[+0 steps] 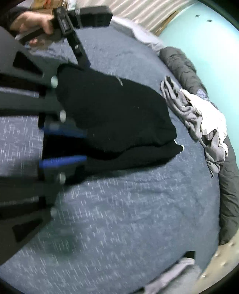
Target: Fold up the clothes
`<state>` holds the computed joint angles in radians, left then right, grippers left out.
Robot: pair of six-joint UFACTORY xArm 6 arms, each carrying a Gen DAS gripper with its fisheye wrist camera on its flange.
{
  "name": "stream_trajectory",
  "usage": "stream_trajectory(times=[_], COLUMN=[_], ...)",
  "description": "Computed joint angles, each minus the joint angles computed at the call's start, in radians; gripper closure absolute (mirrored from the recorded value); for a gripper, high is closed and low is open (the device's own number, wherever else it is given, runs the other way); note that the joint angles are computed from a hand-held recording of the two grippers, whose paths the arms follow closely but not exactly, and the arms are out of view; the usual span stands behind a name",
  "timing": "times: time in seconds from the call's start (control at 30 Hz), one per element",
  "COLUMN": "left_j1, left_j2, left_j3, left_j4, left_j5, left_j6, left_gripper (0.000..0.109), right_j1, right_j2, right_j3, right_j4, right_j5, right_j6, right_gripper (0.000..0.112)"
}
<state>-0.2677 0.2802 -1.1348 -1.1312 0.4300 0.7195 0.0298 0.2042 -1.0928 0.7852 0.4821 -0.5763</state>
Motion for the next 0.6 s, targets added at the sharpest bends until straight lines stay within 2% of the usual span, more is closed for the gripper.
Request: stream_trajectory(times=[0.03,0.17,0.37,0.5,0.6], left_j1=[0.0,0.0,0.001,0.001,-0.001], left_j2=[0.0,-0.001,-0.001,-0.002,-0.004], left_j3=[0.0,0.001,0.002,0.005,0.009], left_j4=[0.001,0.005,0.008,0.009,0.014], left_j5=[-0.001,-0.006,-0.004,-0.005,-0.005], left_j6=[0.001,0.001,0.001,-0.002,-0.003], left_gripper=[0.023,0.023,0.023,0.023,0.023], right_j1=[0.001,-0.007,-0.04,-0.061,-0.044], right_j2=[0.003,0.004,0.02,-0.03,-0.077], right_j3=[-0.001,0.008,0.009,0.038,0.051], right_j4=[0.014,0.018,-0.047,0.112,0.146], right_j5=[-0.003,-0.055,-0.06,-0.049,-0.029], right_j6=[-0.016,-0.01,0.088,-0.009,-0.077], right_gripper=[0.11,0.111,0.112,0.11,0.109])
